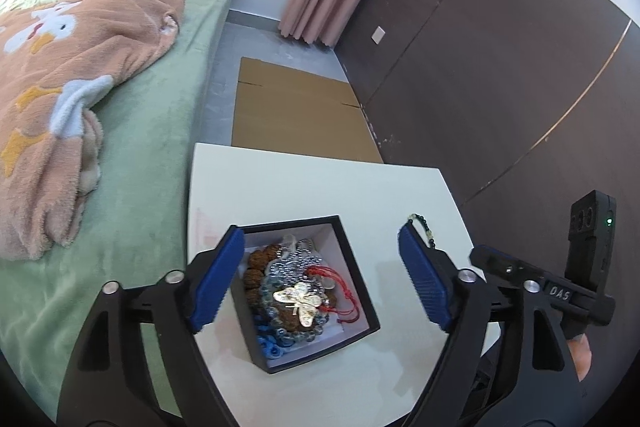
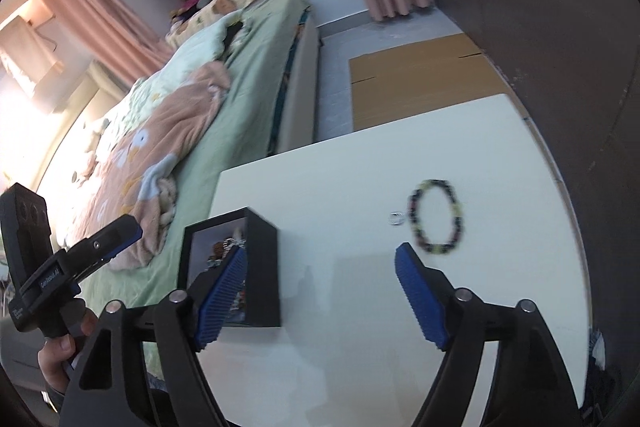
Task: Organize jewelry
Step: 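Move the left gripper to the small silver ring and grasp it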
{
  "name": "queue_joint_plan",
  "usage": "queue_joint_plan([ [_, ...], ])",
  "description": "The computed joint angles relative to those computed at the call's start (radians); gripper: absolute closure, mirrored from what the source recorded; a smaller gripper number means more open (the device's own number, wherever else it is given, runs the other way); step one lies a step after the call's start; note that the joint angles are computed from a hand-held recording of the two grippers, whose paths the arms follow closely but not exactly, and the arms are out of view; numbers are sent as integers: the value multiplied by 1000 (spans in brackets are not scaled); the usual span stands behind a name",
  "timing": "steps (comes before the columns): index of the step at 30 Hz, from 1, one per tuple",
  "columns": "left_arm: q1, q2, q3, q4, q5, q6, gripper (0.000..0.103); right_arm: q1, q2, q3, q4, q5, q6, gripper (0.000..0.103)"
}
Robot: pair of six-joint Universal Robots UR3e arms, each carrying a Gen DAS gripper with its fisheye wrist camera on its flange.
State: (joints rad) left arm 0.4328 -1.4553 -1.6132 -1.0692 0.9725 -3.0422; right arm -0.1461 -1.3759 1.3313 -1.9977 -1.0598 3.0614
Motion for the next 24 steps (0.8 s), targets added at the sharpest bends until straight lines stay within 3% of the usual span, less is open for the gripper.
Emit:
queue_joint_plan([
  [3,-63,-41,36,26,45,-36,10,-43,-22,21,8,1,-13,20],
  [10,-246,-192,210,3,150,-65,9,-140,-58,69,3,-6,-10,9],
  [24,-480,-478,601,-111,350,-57,5,-242,-65,113,6,-65,16,8],
])
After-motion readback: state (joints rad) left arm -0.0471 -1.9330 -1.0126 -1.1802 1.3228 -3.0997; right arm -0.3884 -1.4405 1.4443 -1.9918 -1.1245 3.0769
